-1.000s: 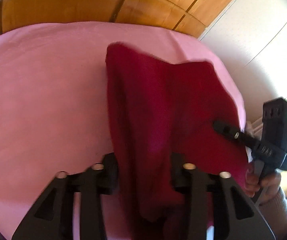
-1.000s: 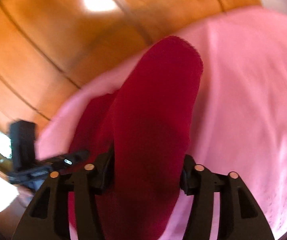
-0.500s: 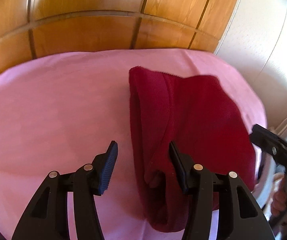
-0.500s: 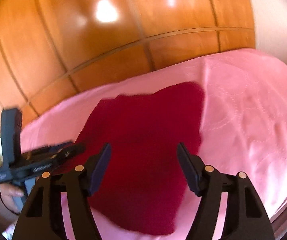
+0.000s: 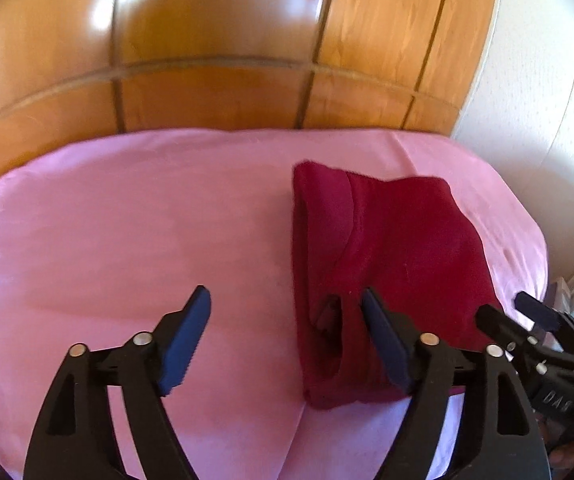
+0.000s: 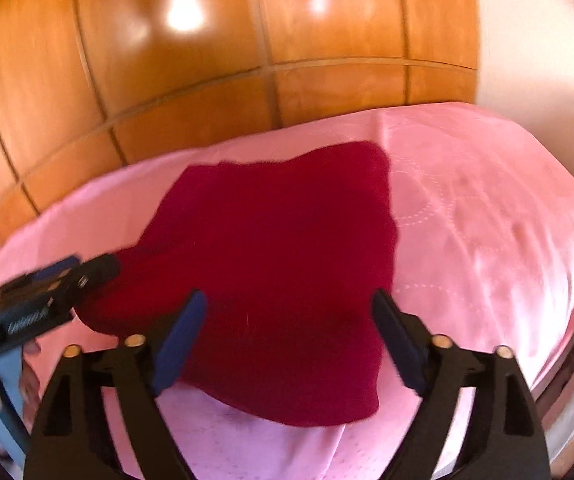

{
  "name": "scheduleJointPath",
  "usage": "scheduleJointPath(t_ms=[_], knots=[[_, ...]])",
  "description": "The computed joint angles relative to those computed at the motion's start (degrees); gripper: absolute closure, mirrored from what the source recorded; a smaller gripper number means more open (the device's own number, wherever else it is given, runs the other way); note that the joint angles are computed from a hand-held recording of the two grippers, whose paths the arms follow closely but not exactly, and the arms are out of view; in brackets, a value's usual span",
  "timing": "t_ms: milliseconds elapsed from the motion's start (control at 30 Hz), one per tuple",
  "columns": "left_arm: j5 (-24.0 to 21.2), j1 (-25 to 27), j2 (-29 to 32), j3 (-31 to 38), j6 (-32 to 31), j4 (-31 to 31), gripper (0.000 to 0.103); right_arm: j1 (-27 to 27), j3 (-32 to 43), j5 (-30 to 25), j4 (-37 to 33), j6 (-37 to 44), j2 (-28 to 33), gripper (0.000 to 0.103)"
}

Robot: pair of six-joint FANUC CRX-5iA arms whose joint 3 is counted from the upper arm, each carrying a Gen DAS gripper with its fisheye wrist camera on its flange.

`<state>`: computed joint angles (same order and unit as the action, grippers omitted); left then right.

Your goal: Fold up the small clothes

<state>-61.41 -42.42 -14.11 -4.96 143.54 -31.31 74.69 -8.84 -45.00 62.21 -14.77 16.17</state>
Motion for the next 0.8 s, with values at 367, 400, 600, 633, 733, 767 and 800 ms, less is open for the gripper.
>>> scheduleJointPath(t_ms=[367, 400, 600, 633, 733, 767, 800], knots=[[-16.74, -14.64, -0.09, 4.52, 12.9, -16.39, 0.008, 6.08, 6.61, -14.45, -0.97, 0.2, 3.22, 0.002], [-17.92, -15.51, 0.05, 4.81, 13.43, -17.24, 0.004, 6.59, 7.28, -15.66, -0.86, 0.2, 3.74, 0.002], [-20.7, -17.53, 0.26, 5.26, 14.61, -18.44, 0.004, 8.22, 9.26, -19.85, -1.33, 0.13, 5.71, 0.002], [-21.05, -17.82, 0.4, 5.27, 14.89, -18.8, 0.004, 8.28, 9.3, -20.13, -1.35, 0.2, 5.83, 0.002], [-21.53, -18.36, -0.01, 5.07, 15.63, -18.83, 0.004, 8.59, 9.08, -20.49, -1.46, 0.1, 5.7, 0.002], [-21.64, -18.47, -0.03, 5.1, 15.77, -18.88, 0.004, 8.63, 8.87, -20.58, -1.26, -0.11, 5.57, 0.002], [-21.58, -18.6, -0.13, 5.06, 15.85, -18.91, 0.004, 8.67, 8.75, -20.65, -1.12, -0.3, 5.52, 0.002]])
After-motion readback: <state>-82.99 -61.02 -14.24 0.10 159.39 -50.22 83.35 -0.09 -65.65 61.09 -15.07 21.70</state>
